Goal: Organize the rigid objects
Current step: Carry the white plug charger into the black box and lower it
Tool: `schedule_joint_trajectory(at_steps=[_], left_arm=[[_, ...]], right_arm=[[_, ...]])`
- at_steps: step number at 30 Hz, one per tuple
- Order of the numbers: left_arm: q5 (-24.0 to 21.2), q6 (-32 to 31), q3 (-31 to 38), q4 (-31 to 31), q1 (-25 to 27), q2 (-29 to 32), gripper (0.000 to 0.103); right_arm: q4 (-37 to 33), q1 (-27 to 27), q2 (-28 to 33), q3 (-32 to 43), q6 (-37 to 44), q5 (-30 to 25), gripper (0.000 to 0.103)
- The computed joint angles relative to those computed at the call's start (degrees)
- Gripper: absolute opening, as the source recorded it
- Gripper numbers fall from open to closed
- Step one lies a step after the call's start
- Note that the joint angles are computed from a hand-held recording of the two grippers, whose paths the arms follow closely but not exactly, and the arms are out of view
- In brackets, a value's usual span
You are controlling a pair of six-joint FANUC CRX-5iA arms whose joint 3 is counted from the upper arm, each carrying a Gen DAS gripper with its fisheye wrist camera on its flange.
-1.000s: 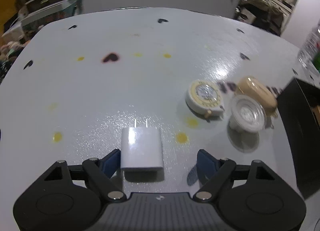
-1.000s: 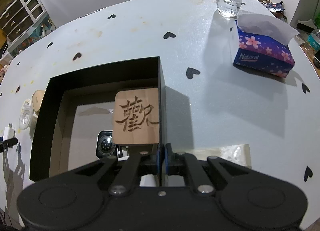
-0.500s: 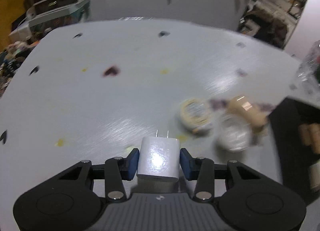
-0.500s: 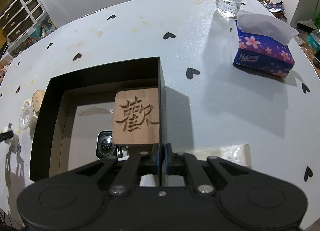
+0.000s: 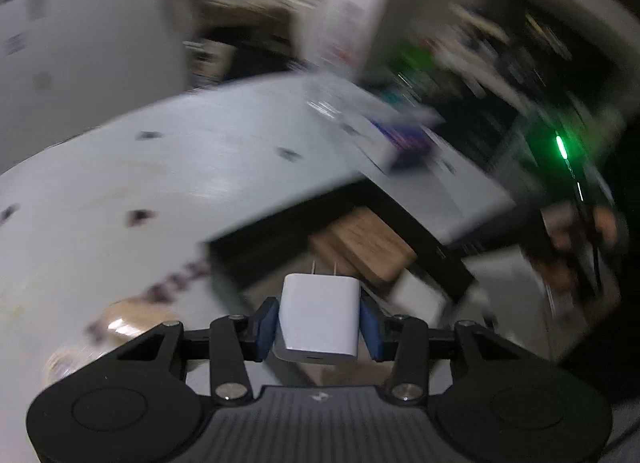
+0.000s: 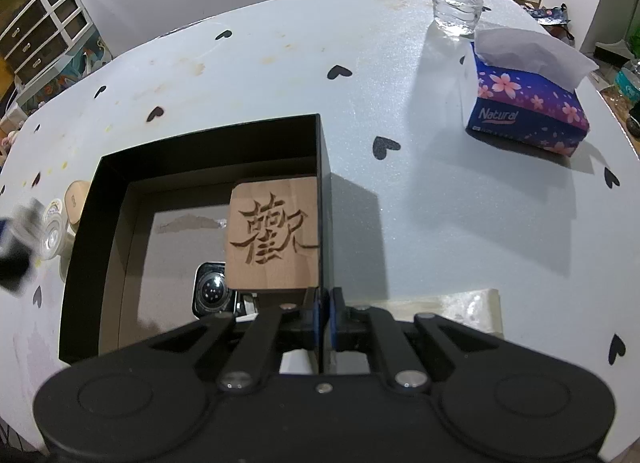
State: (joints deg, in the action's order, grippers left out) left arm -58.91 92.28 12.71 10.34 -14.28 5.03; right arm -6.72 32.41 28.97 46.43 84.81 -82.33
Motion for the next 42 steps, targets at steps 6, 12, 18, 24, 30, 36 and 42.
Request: schedule_joint_trajectory(at_steps=[6, 12, 18, 24, 30, 36, 42], left_arm=[[-11.83, -17.56, 9.79, 4.84, -0.58, 11.13, 0.044], [-19.71, -27.13, 18.21, 9.52, -0.36, 19.48, 0.044], [-24.06, -29.19, 25.71, 12.44, -0.86, 26.31, 0.046], [-24.21, -26.43, 25.00, 15.05, 0.57, 26.82, 0.057], [-21.85, -24.72, 20.95, 15.75, 1.21, 23.75, 0.058], [-20.57, -21.79, 17.02, 16.28, 2.44, 20.46, 0.044], [-20.55, -16.94, 15.85, 15.54, 2.90, 20.05, 0.023]], right_arm=[[0.18, 0.11, -0.04, -0.07, -0.13, 0.12, 0.005], [-0.17, -0.02, -0.25, -0.34, -0.76, 0.44, 0.006], [-0.33, -0.18, -0.51, -0.79, -1.38, 0.79, 0.006], [-0.39, -0.20, -0.52, -0.82, -1.59, 0.77, 0.006], [-0.32, -0.16, -0.31, -0.56, -1.35, 0.61, 0.006], [-0.26, -0.11, -0.32, -0.61, -1.26, 0.67, 0.006], [-0.27, -0.10, -0.34, -0.67, -1.24, 0.71, 0.006]])
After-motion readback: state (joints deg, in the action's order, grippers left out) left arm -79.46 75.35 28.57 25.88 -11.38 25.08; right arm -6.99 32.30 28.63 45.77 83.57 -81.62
